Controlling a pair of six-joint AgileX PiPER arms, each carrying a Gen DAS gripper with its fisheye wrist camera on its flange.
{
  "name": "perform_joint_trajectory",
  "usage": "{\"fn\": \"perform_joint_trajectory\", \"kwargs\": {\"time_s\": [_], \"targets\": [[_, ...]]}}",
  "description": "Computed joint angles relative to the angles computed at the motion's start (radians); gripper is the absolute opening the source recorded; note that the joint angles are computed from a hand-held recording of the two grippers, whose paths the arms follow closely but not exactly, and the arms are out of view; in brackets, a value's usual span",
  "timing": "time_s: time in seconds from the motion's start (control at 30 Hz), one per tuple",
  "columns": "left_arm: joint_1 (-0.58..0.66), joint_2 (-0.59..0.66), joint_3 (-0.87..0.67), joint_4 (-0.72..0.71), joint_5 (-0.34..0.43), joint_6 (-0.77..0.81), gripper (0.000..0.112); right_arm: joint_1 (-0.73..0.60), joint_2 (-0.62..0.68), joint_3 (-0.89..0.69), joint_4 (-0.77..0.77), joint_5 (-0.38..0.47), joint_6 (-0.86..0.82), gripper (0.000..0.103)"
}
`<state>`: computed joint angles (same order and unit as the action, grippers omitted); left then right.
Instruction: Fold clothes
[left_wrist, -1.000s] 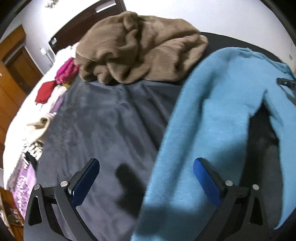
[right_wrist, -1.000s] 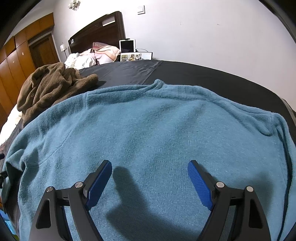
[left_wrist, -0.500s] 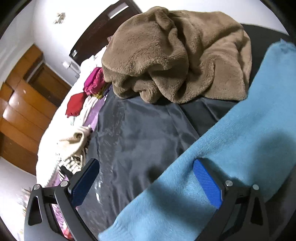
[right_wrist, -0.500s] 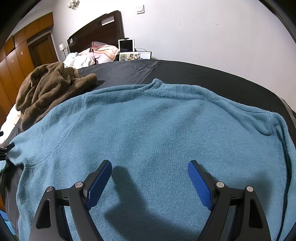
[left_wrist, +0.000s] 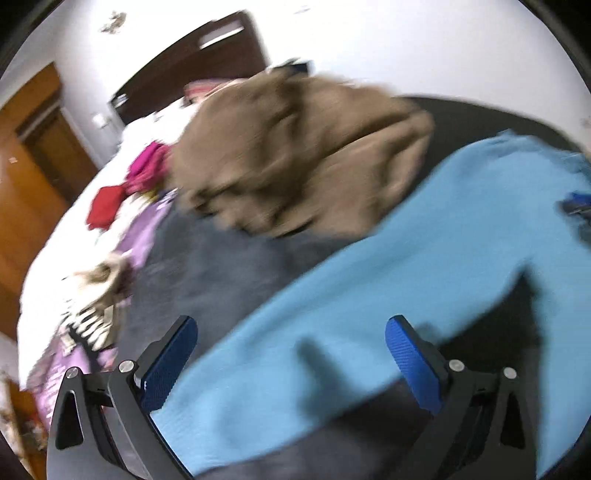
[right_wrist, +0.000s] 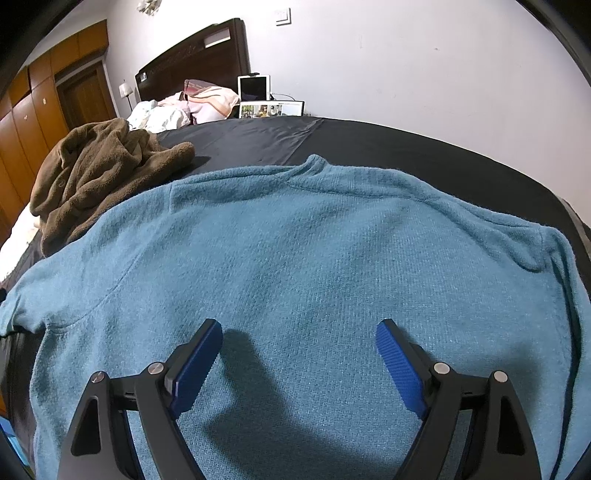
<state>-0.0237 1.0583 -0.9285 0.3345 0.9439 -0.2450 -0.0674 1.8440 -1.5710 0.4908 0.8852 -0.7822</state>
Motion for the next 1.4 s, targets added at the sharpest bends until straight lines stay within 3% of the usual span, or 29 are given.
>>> {"fn": "perform_joint_trajectory", "kwargs": {"time_s": [0.1, 0.33, 0.47, 0.6, 0.73, 0.9, 1.13, 1.23, 1.33, 1.4], "targets": [[-0.146, 0.049, -0.049, -0.062, -0.029, -0.059, 0.102, 0.000, 0.001, -0.002, -0.001, 0.001, 0.001, 0.087], [-0.304, 0.310, -0.214, -0.175, -0.113, -0.138, 0.102, -0.009, 0.004, -0.006, 0.013, 0.010, -0.009, 0.087], [-0.393, 0.469, -0.315, -0.065, -0.093, -0.254, 0.102, -0.019, 0.003, -0.006, 0.032, 0.017, -0.017, 0.087], [-0.416, 0.552, -0.346, 0.039, -0.057, -0.355, 0.102, -0.031, -0.001, -0.003, 0.053, 0.023, -0.027, 0.087], [-0.346, 0.539, -0.286, -0.042, -0.157, -0.316, 0.103, -0.037, -0.012, 0.009, 0.067, 0.017, -0.042, 0.087], [-0.336, 0.517, -0.249, -0.023, -0.206, -0.309, 0.103, -0.038, -0.014, 0.005, 0.051, 0.020, -0.036, 0.087], [-0.305, 0.489, -0.202, -0.052, -0.275, -0.235, 0.103, -0.059, -0.029, 0.008, -0.097, 0.003, -0.023, 0.087], [-0.305, 0.496, -0.205, -0.066, -0.284, -0.208, 0.103, -0.095, -0.015, 0.000, -0.053, 0.039, -0.045, 0.090], [-0.302, 0.505, -0.208, -0.077, -0.293, -0.184, 0.103, -0.073, -0.020, 0.015, -0.067, 0.018, -0.014, 0.101], [-0.294, 0.506, -0.207, -0.083, -0.297, -0.170, 0.103, -0.048, -0.023, 0.022, -0.088, 0.007, 0.006, 0.102]]}}
